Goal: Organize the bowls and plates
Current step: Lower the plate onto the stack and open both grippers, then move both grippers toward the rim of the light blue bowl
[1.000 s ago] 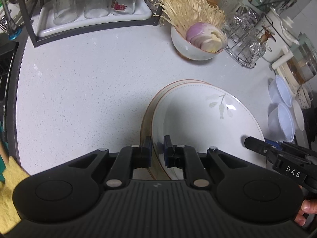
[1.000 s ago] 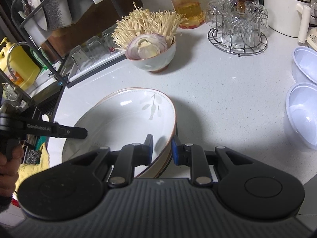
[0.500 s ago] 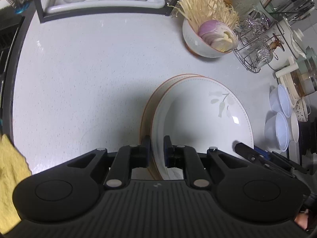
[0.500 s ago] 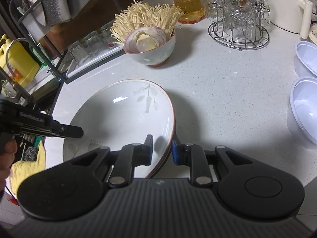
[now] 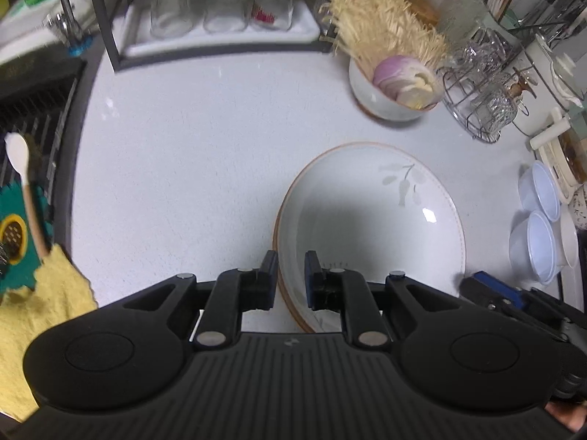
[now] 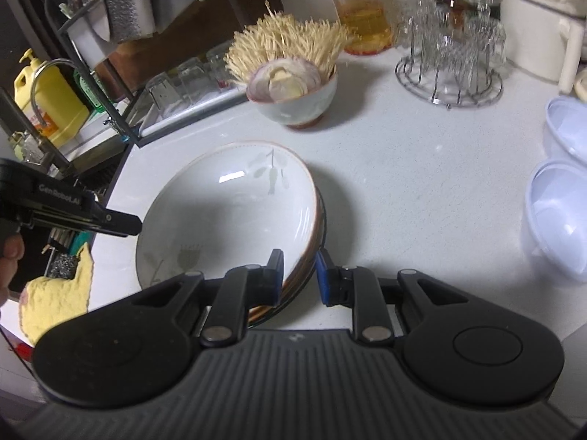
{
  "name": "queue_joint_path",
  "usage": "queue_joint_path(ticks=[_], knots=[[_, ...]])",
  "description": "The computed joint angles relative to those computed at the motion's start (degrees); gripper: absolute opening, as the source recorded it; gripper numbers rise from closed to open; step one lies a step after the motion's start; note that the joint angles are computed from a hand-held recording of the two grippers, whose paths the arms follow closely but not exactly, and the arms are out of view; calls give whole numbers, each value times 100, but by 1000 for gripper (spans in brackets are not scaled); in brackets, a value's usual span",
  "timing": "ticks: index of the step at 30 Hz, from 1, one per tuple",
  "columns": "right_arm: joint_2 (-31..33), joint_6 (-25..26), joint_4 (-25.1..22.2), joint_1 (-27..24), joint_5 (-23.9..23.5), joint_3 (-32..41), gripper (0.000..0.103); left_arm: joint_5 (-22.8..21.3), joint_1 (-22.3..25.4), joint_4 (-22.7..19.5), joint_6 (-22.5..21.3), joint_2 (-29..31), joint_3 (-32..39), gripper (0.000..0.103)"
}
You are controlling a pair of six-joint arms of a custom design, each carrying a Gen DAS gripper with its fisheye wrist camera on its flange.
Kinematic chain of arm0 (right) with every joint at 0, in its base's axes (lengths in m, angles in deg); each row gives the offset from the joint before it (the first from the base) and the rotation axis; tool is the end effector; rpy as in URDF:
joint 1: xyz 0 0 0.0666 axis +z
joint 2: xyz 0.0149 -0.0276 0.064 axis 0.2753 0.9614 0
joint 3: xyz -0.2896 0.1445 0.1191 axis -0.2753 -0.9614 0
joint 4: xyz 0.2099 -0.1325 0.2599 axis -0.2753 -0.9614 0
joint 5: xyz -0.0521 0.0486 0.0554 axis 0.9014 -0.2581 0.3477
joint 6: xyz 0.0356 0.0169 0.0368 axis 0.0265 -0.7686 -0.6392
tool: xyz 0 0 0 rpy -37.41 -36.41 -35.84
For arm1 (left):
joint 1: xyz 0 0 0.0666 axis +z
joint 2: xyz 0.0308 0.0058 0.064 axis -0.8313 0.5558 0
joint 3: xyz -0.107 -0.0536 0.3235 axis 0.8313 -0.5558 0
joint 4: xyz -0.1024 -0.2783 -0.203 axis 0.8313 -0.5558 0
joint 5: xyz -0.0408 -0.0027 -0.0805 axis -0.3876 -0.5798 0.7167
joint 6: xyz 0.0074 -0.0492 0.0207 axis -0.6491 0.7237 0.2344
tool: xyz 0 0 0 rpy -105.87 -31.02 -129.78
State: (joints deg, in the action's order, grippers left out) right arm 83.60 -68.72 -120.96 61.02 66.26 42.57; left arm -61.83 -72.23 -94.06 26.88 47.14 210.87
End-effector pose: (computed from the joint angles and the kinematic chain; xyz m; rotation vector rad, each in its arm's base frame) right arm 0.3772 0.3606 0.4152 0.1437 2.4232 0.3064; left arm 0.5425 -0.1614 0.4411 0.1538 2.7481 -0.3373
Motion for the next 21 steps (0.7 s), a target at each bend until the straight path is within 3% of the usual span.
queue_joint_path(ticks=[11, 21], knots=[[-479, 327, -5, 233, 795, 250, 22, 4, -404, 782, 255, -744, -351, 16], [-905, 259, -164, 501, 1837, 301, 23, 361, -832, 1046, 377, -943, -101, 16]])
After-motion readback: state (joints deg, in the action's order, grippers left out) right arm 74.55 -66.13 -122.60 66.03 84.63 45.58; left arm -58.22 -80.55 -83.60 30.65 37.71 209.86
